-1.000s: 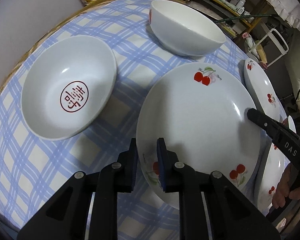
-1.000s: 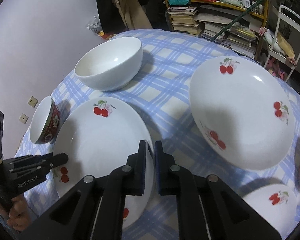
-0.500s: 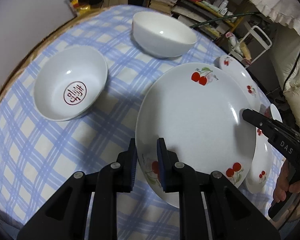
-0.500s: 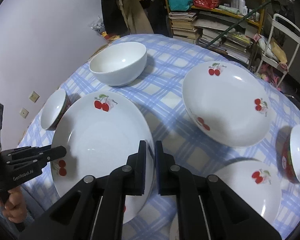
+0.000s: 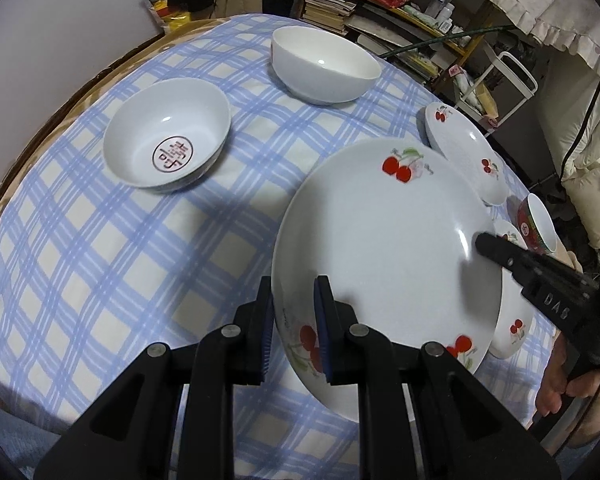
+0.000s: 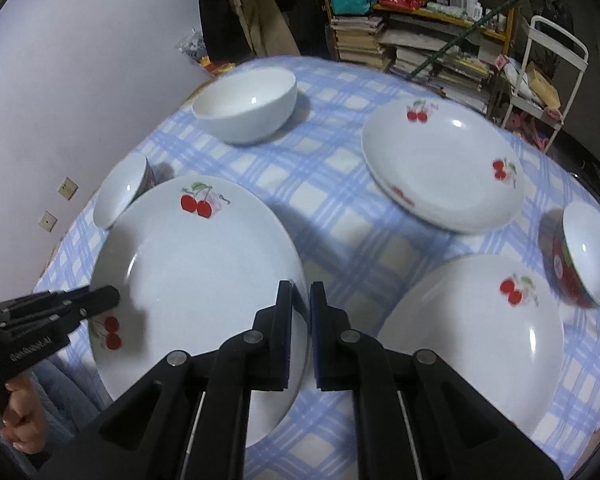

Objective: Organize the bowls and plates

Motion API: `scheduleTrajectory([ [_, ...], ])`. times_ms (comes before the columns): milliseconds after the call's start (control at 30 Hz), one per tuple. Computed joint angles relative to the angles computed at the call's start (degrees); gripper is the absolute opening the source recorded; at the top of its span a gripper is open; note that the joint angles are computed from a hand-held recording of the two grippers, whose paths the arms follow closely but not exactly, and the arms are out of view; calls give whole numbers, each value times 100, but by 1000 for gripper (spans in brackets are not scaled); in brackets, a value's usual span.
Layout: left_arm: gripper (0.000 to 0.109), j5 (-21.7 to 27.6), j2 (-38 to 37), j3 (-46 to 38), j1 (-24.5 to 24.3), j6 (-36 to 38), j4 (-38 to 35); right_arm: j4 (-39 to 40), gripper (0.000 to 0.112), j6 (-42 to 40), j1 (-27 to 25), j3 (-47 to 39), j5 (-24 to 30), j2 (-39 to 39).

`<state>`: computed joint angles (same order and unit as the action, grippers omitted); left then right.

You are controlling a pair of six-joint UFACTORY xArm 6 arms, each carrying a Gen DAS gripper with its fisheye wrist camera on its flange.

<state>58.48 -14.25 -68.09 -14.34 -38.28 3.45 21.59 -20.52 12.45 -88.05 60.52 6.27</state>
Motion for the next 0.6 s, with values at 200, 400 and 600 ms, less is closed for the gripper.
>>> scheduleTrajectory([
  [200,18,65,-25,130,45,16,-224,-328,11,137,103,289,-26,-80],
  [400,18,177,168,103,-35,114,-250,-593,13,264,135,287,23,81],
  [600,18,332,449,48,-80,102,-277,-986,15,381,245,315,2,248],
])
